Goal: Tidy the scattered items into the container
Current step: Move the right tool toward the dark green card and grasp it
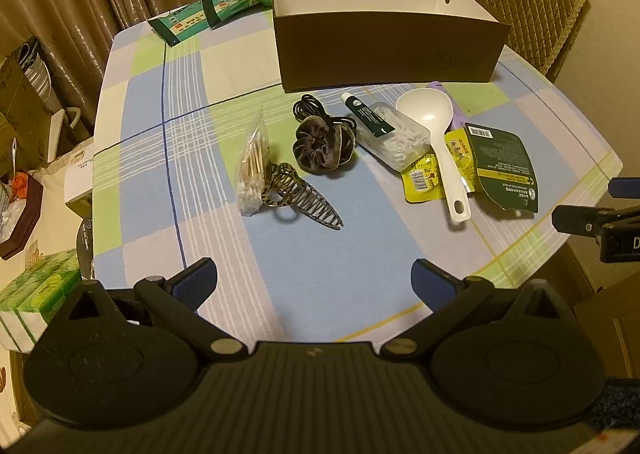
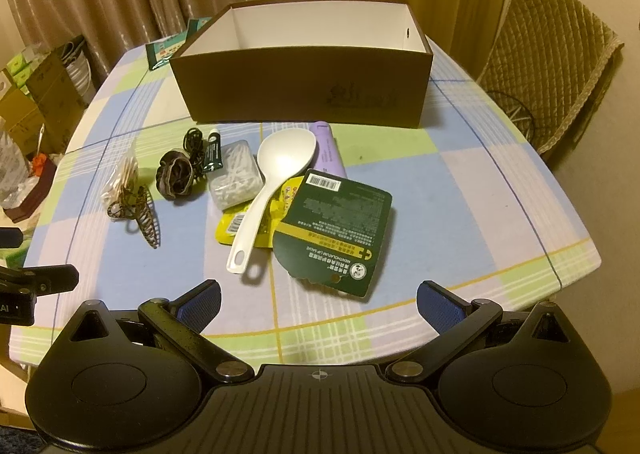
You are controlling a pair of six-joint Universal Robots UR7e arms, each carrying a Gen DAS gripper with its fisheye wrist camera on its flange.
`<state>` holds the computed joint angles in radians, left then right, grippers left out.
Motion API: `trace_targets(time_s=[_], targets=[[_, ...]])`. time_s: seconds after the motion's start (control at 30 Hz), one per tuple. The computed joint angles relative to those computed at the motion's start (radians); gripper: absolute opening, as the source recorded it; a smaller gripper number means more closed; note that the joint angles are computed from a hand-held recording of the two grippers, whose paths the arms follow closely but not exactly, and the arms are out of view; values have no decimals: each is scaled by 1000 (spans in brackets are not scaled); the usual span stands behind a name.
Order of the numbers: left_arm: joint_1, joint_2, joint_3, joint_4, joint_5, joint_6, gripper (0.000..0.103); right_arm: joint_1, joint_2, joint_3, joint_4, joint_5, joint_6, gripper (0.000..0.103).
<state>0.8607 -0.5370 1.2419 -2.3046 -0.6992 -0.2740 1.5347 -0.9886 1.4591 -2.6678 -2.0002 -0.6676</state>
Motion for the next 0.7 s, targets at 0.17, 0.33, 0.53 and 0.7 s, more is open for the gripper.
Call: trace_targets(time_s=[0.17,0.33,0.53,0.7], targets=[[1,5,-10,10,0,-5,102,-2,7,-15,18,2,8,101],[2,10,-22,19,0,-6,102,-3,16,-33,33,3,8,101],[4,17,-34,26,0,-5,102,-2,29,-53,46,3,10,101],[11,27,-58,38,-3,-3,102,-3,46,-83,70,5,18,101]])
